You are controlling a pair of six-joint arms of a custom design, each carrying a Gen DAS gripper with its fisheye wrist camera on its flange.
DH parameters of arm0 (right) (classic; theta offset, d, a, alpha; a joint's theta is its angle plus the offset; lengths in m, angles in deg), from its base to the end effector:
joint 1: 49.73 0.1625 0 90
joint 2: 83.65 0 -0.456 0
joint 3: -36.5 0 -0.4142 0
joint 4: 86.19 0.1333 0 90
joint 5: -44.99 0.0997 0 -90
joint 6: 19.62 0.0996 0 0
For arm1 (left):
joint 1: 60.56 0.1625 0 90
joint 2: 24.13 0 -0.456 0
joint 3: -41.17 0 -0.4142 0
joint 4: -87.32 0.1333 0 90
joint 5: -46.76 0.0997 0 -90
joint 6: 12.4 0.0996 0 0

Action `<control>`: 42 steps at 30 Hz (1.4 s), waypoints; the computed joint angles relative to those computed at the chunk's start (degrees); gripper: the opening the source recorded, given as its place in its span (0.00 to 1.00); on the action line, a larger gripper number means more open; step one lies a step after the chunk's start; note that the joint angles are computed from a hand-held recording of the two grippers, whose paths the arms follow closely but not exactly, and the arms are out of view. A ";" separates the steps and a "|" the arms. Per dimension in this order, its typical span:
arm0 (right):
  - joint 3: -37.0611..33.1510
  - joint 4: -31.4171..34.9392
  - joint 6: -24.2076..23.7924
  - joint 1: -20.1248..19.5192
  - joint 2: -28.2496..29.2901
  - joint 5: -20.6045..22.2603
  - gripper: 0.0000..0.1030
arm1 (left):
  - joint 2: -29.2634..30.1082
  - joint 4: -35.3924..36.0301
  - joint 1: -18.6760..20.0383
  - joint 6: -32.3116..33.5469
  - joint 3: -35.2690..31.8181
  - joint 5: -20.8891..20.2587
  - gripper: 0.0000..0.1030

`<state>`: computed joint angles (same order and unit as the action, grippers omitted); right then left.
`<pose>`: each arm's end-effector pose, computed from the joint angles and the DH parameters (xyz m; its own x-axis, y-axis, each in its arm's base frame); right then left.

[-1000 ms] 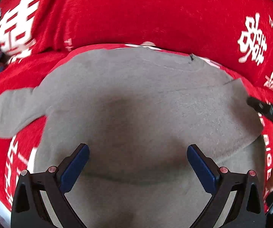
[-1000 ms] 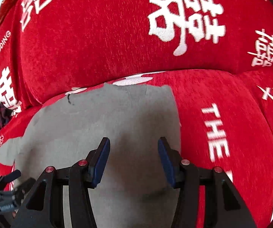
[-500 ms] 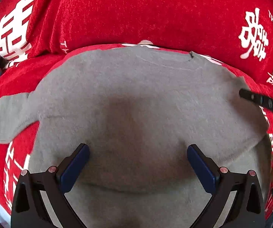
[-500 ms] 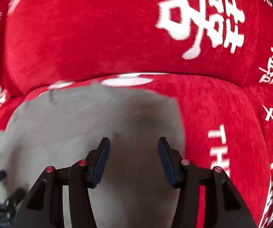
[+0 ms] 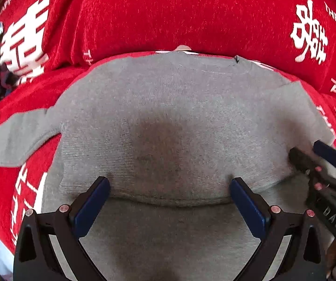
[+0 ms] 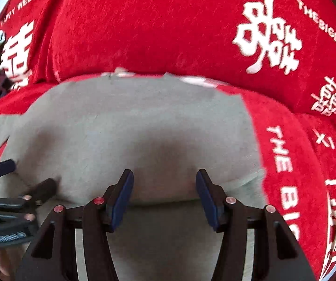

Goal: Fold small clothes
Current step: 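Open the right gripper to lay the sleeve down and withdraw, then close the left gripper on the cuff of the other sleeve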

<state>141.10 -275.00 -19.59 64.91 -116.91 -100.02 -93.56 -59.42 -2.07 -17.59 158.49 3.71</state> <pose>0.3091 -0.5498 0.0155 -0.6790 0.1048 0.7266 -0.3696 0.8064 -0.4617 -0.1102 -0.5740 0.2303 -0.6848 0.1837 -0.7052 0.4563 0.8625 -0.2185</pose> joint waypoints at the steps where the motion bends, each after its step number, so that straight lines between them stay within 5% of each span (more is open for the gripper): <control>1: -0.84 -1.17 -0.85 0.16 1.07 -1.10 0.62 | -0.01 -0.31 0.01 0.68 0.04 -0.05 1.00; 6: -1.35 2.35 3.98 1.24 0.43 -2.37 0.68 | -3.07 1.67 0.21 -0.79 0.45 0.26 1.00; 9: -0.82 -1.30 1.38 2.58 1.38 -1.67 0.68 | -5.83 0.69 1.51 -0.54 1.33 0.56 1.00; 18: -3.06 0.43 -0.58 4.84 5.29 0.32 0.68 | -12.29 1.81 14.51 -10.42 -4.21 6.36 1.00; 21: -3.89 1.33 -1.02 5.39 5.94 0.95 0.68 | -11.22 1.05 17.82 -11.86 -7.87 11.73 1.00; 25: -5.39 2.47 -1.65 6.01 6.86 0.78 0.68 | -7.50 7.62 23.56 -20.69 -18.30 12.67 1.00; 33: -8.25 6.70 -1.54 6.68 8.70 -0.93 0.68 | 0.68 22.33 25.90 -35.10 -33.78 16.39 1.00; 36: -8.65 7.80 -0.86 6.68 8.62 -1.21 0.68 | 2.16 20.96 26.39 -32.24 -36.16 15.45 0.99; 38: -9.00 8.11 -0.86 6.72 8.70 -1.47 0.68 | 2.21 16.42 26.34 -27.73 -35.39 15.44 0.84; 40: -9.57 8.49 -0.73 6.77 8.92 -1.60 0.68 | 1.35 7.58 25.96 -18.93 -33.17 13.60 0.28; 41: -9.91 8.79 -0.60 6.76 9.00 -1.37 0.68 | 1.01 5.56 26.33 -16.50 -33.02 10.82 0.10; 42: -10.38 9.27 -0.51 6.73 9.09 -1.09 0.68 | 0.02 5.21 27.08 -15.17 -32.84 5.81 0.10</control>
